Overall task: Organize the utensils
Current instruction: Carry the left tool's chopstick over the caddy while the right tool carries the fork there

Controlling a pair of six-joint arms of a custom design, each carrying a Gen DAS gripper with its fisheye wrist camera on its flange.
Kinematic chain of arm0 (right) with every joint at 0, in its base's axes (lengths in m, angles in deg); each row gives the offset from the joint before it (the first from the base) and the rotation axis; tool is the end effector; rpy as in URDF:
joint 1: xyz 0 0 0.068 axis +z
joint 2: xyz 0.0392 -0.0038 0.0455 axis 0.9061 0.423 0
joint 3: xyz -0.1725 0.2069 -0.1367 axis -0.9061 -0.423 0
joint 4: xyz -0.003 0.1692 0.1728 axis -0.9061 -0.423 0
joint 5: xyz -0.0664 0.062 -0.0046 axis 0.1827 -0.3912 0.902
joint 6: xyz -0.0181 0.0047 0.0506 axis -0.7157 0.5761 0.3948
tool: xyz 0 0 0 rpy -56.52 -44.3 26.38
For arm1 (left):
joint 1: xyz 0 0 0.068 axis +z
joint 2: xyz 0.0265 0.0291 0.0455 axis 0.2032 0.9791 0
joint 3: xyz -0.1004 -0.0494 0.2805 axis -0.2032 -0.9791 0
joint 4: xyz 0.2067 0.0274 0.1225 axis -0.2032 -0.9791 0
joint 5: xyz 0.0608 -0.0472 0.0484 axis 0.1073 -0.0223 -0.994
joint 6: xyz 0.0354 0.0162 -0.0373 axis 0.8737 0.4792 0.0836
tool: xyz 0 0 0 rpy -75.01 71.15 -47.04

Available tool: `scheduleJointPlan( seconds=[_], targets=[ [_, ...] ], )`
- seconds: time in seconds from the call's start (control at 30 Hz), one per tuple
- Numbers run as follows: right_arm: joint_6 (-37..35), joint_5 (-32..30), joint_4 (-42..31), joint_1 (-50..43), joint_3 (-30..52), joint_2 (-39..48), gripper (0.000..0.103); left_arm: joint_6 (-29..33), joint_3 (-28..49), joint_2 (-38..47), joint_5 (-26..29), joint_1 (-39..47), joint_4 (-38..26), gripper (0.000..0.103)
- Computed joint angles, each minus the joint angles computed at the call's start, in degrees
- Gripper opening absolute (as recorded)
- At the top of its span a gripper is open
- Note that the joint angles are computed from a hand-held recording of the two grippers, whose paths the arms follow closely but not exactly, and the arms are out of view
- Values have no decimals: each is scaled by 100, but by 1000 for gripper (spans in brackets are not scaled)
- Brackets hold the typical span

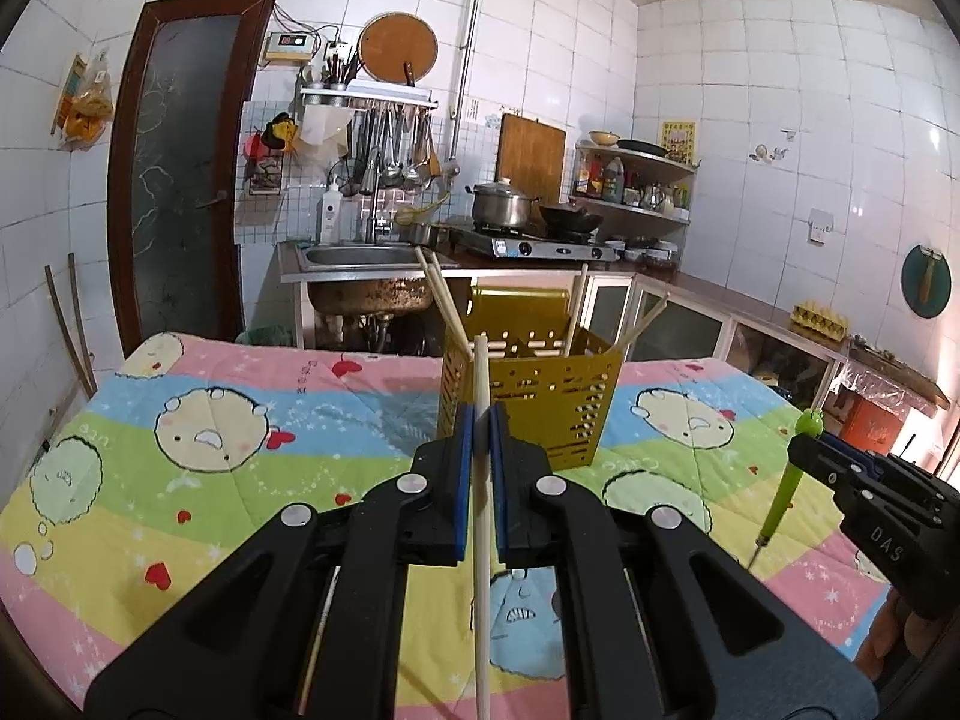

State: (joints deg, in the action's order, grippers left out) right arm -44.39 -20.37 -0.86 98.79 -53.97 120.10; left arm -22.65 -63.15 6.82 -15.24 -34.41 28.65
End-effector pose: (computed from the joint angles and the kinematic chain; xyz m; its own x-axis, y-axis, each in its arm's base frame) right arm 0.2560 0.1689 0.2131 -0.3516 -0.0870 -0.9321 -0.4679 0.8787 0.0945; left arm 0.1773 -0.1420 0.2056 -0.2825 -0.1955 -0.9391 -0.2863 0.9516 -0.1120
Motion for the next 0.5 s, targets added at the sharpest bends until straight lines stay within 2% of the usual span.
scheduleJointPlan(
  seconds=[0.2,0.5],
  targets=[
    [-17,-86,-278,-39,655,66,18,666,409,-139,172,337,198,5],
    [-272,-214,-1308,-53,2517,483,18,1782,1733,90,796,1234,216,5]
  ],
)
